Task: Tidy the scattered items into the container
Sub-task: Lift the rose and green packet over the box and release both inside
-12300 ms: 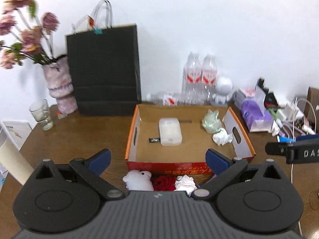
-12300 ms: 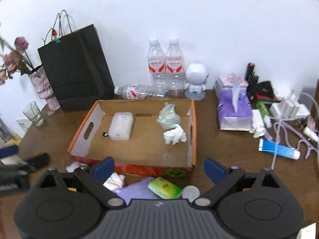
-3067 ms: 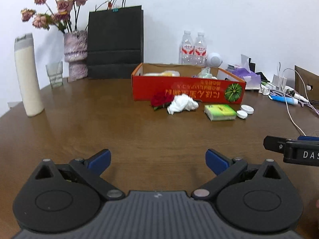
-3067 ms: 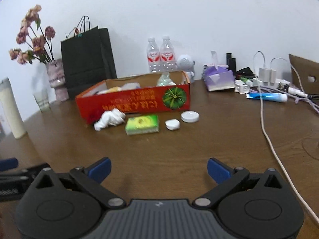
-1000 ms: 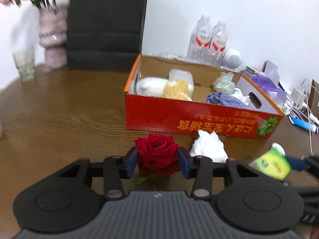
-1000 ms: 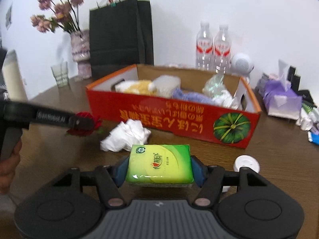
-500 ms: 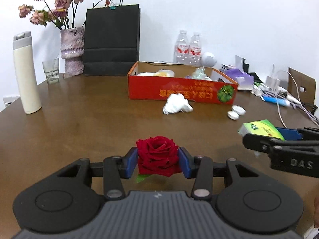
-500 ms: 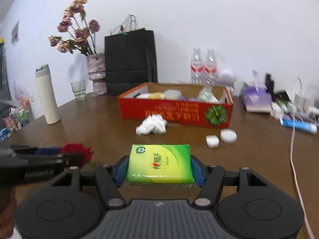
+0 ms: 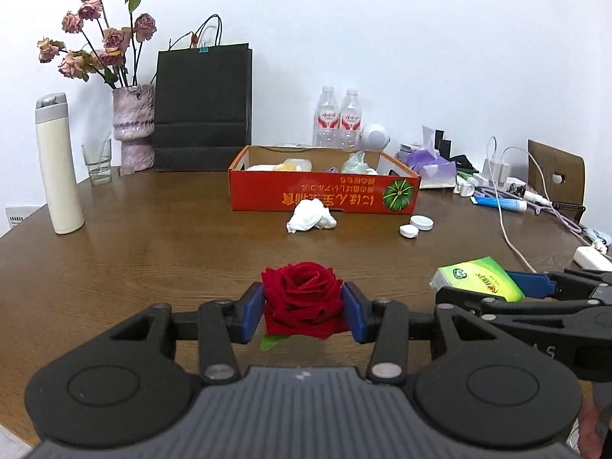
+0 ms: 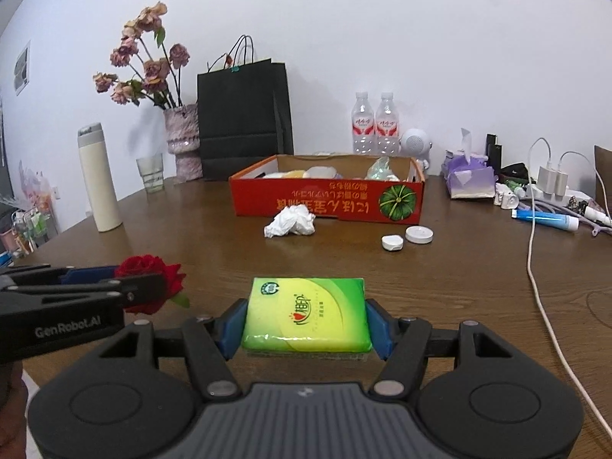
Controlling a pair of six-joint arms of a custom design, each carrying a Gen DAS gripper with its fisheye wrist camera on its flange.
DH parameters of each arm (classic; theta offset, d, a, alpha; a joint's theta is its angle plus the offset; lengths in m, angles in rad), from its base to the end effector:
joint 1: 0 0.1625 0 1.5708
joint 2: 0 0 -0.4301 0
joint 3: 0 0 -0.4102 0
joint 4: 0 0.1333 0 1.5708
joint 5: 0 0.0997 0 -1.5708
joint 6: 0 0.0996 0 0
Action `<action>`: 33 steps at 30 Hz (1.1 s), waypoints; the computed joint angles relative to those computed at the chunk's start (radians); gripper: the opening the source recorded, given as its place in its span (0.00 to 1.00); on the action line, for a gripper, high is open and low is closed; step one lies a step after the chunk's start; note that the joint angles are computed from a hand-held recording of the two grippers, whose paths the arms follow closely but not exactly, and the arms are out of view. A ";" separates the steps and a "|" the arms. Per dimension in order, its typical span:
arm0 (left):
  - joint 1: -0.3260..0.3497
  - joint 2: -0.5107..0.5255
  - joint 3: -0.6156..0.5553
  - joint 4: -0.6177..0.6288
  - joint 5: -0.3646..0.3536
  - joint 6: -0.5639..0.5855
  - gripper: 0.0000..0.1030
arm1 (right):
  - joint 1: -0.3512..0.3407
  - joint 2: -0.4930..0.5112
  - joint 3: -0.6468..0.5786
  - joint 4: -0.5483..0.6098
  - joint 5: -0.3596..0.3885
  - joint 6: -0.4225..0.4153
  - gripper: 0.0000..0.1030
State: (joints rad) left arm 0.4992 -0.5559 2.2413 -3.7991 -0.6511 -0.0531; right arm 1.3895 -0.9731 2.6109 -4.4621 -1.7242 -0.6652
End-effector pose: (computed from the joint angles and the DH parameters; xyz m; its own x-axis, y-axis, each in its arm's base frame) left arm -0.2802 -0.3948 -0.0182 -0.6899 0.3132 -0.6527 0.7161 0.4271 -0.5520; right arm 0.0550 -0.3549 0.1728 -0.7789 0.0631 0.6239 -0.5396 0.4396 -0.7181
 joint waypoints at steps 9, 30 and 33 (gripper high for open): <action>0.040 -0.050 -0.046 0.080 -0.059 0.039 0.44 | -0.002 -0.073 -0.003 0.103 0.020 0.012 0.62; 0.262 -0.067 -0.664 0.806 -0.291 0.113 0.36 | 0.126 -0.362 -0.554 1.107 -0.093 0.131 0.62; 0.292 -0.102 -0.635 0.828 -0.376 0.166 0.87 | 0.121 -0.327 -0.641 1.185 -0.117 0.176 0.62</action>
